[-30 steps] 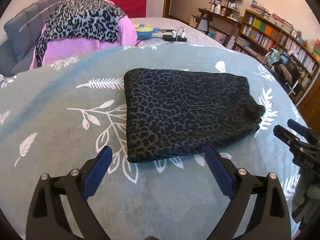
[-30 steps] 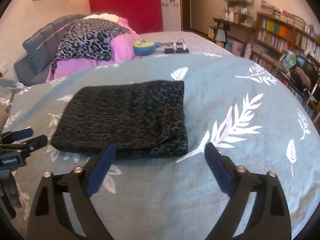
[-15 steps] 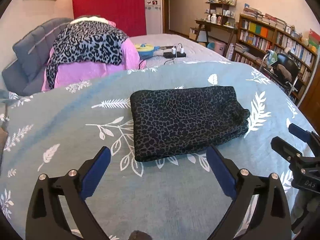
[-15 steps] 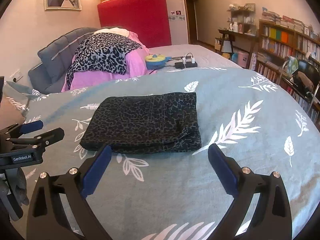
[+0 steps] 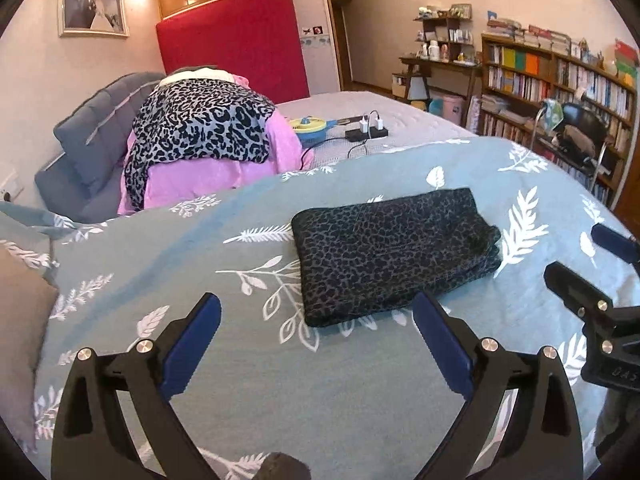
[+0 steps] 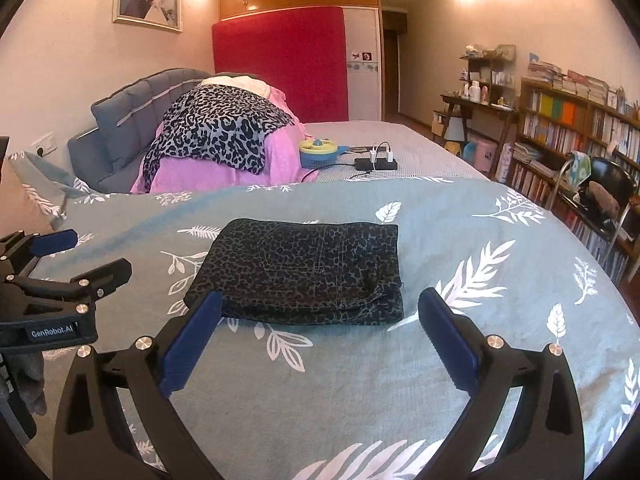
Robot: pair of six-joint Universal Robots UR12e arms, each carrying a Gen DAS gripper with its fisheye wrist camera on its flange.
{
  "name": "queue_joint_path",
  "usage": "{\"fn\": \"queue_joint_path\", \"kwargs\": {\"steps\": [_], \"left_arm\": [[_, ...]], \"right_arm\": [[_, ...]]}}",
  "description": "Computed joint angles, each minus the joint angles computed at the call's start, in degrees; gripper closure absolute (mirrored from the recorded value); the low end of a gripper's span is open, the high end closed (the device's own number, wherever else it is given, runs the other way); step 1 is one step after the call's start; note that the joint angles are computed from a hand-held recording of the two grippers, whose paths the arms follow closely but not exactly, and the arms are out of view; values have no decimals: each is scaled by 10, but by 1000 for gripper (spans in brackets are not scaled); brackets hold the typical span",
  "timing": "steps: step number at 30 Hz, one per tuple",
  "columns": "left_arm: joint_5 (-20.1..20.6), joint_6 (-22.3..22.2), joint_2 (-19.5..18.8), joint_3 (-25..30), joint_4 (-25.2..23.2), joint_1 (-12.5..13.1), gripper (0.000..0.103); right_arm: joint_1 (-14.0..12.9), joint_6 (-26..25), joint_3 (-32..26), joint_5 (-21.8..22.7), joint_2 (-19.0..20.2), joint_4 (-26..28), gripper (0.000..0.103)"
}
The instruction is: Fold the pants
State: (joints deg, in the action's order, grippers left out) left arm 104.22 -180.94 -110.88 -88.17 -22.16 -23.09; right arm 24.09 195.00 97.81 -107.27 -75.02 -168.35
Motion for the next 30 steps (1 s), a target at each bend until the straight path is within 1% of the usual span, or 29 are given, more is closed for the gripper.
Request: {"fn": "queue_joint_path", "kwargs": {"steps": [1,3,6,11,15,20,30], "left_arm": [[11,2,1,0,-5,-3,7],[23,6,2,-4,-1,-5,7],[30,6,5,-9,5,-7,7],[20,-6,9,-10,-2,-5,7],[28,-18,5,-2,-24,-8,7],[16,-24,4,-1,-28,-5,7],[20,-24,1,2,-31,-6,7]], "right_arm": [[1,1,0,1,-1,0,3],[3,1,2,-1,-2,-2,3],[5,0,3,-3,-4,-4,3],[5,4,2,-8,-5,0,3],[6,11,3,-11,-8,8,3],[7,12,3,-12,-8,9,3],[4,19,3,-12,-8,18,3]]}}
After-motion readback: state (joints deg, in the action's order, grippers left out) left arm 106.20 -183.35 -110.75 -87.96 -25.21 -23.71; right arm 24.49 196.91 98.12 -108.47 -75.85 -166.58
